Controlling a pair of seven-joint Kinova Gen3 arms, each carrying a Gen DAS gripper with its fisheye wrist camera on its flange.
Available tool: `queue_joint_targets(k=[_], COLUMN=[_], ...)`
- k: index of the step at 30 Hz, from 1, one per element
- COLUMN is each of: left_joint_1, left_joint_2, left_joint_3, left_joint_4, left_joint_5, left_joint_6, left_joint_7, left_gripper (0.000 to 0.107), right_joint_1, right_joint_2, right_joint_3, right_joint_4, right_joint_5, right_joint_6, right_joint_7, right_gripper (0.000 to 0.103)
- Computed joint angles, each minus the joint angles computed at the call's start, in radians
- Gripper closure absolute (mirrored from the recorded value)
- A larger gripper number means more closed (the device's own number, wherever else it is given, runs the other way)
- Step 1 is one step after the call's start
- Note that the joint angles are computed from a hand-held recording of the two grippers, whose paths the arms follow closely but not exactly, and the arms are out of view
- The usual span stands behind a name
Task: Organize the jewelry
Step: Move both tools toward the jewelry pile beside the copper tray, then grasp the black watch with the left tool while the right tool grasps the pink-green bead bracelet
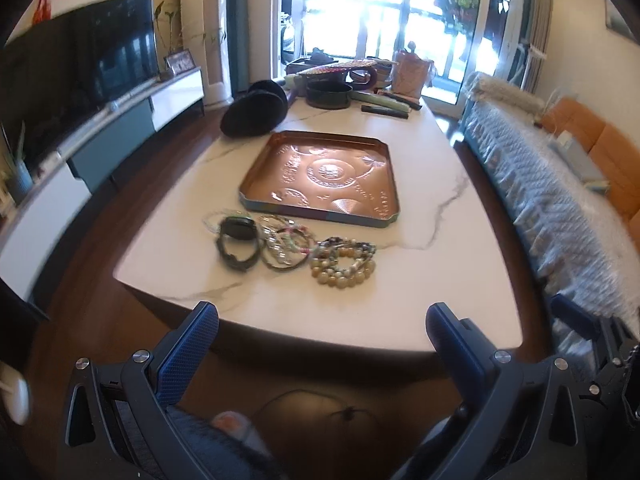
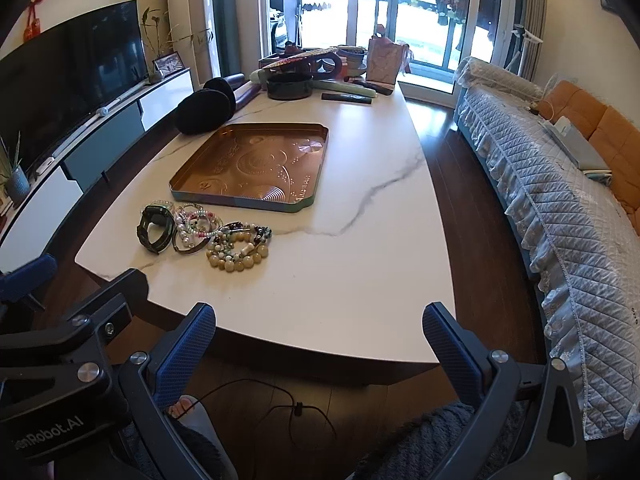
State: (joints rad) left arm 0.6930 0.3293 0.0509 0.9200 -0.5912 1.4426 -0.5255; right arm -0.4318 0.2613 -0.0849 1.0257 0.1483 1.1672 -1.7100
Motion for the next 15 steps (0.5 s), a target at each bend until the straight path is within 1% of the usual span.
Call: queue_joint_targets(k=[1,2,3,4,5,6,7,8,9,10,11,12,13,15], left_joint_1=[-0.02,-0.048,-0.058,-0.05,-0.023,-0.013,-0.02,-0.047,-0.092,-0.138,-0.184,-0.222,-0.254,-0.327], left_joint_2=[-0.01,-0.028,-0.045,-0.063,-0.078,-0.084,-0.087,-0.098,-0.118,-0.134,-0.145,-0.15,-0.141,-0.136], left_joint_3=[0.011,0.033,0.037,0.023,-0.007,-0.027,-0.033,-0.02,-0.004,0.01,0.014,0.015,0.004,0.015], left_joint_4=[0.03,0.077,0.123,0.169,0.211,0.237,0.25,0.268,0.292,0.313,0.325,0.33,0.319,0.316], left_joint_5=[0.008,0.006,-0.013,-0.048,-0.089,-0.12,-0.136,-0.135,-0.117,-0.084,-0.043,-0.006,0.034,0.107], left_joint_6=[-0.023,-0.057,-0.089,-0.119,-0.138,-0.14,-0.138,-0.152,-0.183,-0.224,-0.254,-0.269,-0.267,-0.294], left_joint_7=[0.014,0.029,0.04,0.042,0.051,0.053,0.047,0.036,0.01,-0.021,-0.056,-0.09,-0.119,-0.186], left_gripper=[0.005,0.005,0.005,0.005,0.005,0.005,0.005,0.005,0.005,0.005,0.005,0.005,0.005,0.007], right_joint_1=[0.009,0.036,0.082,0.129,0.175,0.221,0.268,0.304,0.321,0.32,0.301,0.271,0.259,0.276], right_joint_2=[0.009,0.021,0.026,0.035,0.051,0.071,0.098,0.119,0.145,0.164,0.184,0.211,0.239,0.304], right_joint_3=[-0.011,-0.041,-0.081,-0.12,-0.158,-0.198,-0.242,-0.276,-0.292,-0.29,-0.269,-0.23,-0.207,-0.201], right_joint_4=[0.0,0.006,0.017,0.024,0.024,0.018,0.0,-0.012,-0.035,-0.052,-0.081,-0.127,-0.173,-0.266], right_joint_5=[-0.008,-0.033,-0.072,-0.113,-0.153,-0.194,-0.235,-0.271,-0.29,-0.295,-0.286,-0.289,-0.309,-0.383], right_joint_6=[-0.006,-0.028,-0.055,-0.078,-0.094,-0.107,-0.107,-0.111,-0.107,-0.106,-0.099,-0.076,-0.047,0.007], right_joint_7=[0.026,0.067,0.107,0.148,0.189,0.229,0.27,0.311,0.351,0.386,0.404,0.413,0.419,0.431], right_gripper=[0.0,0.0,0.0,0.0,0.0,0.0,0.0,0.0,0.0,0.0,0.0,0.0,0.0,0.0])
